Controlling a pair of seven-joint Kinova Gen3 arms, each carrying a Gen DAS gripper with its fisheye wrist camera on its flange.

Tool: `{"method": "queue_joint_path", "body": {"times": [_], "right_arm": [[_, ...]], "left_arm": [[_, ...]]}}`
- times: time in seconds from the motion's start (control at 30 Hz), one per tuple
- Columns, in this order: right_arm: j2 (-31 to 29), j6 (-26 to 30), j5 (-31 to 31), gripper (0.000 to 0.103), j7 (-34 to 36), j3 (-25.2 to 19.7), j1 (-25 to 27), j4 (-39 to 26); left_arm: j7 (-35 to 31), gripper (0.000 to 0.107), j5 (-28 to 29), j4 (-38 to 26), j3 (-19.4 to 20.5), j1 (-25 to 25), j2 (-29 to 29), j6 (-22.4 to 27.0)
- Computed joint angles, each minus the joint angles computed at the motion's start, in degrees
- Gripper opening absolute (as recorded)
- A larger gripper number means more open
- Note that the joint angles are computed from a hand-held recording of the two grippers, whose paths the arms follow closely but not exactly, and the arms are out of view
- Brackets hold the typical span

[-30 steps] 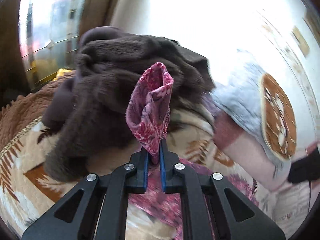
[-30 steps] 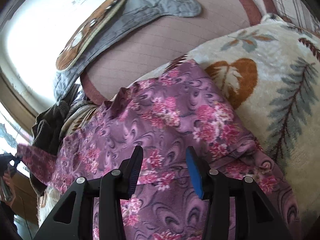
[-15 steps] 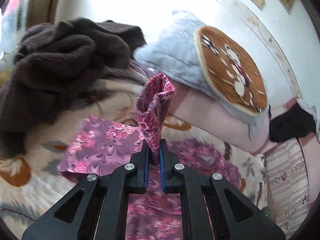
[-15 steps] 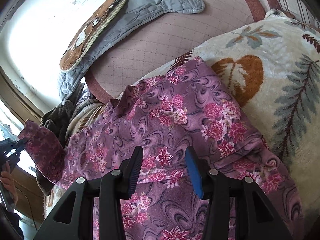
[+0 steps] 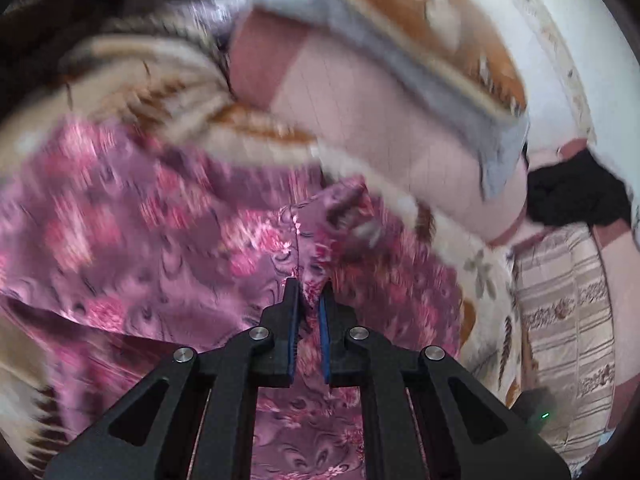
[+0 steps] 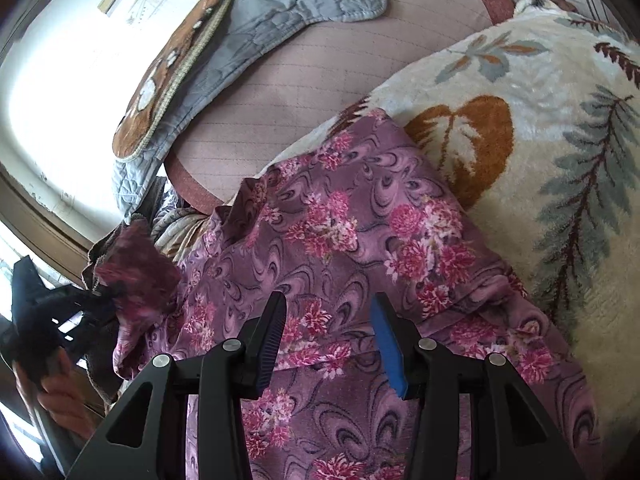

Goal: Fold small clothes

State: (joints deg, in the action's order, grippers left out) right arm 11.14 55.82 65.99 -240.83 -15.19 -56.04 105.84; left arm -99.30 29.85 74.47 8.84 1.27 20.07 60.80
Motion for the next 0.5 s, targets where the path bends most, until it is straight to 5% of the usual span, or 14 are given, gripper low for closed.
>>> {"method": "queue_joint_path", "body": {"times": [0.2,0.3,0.43,0.5], "right_arm": [[0.1,-1.6,-0.6,0.046,1.1,0.2,0.6,0.0],[0.4,-1.0,-0.8,0.047,1.7,0.3,0.4,-0.6],[1.2,-0.7,5.4,0.048,-1.6,0.6,-1.2,-0.7],[2.0,-3.9,10.1,0.058,-3.8,0.9,-1.0,-0.7]], "left_arm": [[-0.2,0.013,-0.5,5.1,-0.1,1.1,-0.1,-0.5],[-6.2,0.034,5.8,8.9,0.3,-3.9,-2.2,1.9],[-13.7,0.043,10.5,16.3,-2.0,-8.8,-7.2,0.4],[-13.5,0.043,9.9,17.3,-4.3,-8.7,-7.5,-0.3]]}}
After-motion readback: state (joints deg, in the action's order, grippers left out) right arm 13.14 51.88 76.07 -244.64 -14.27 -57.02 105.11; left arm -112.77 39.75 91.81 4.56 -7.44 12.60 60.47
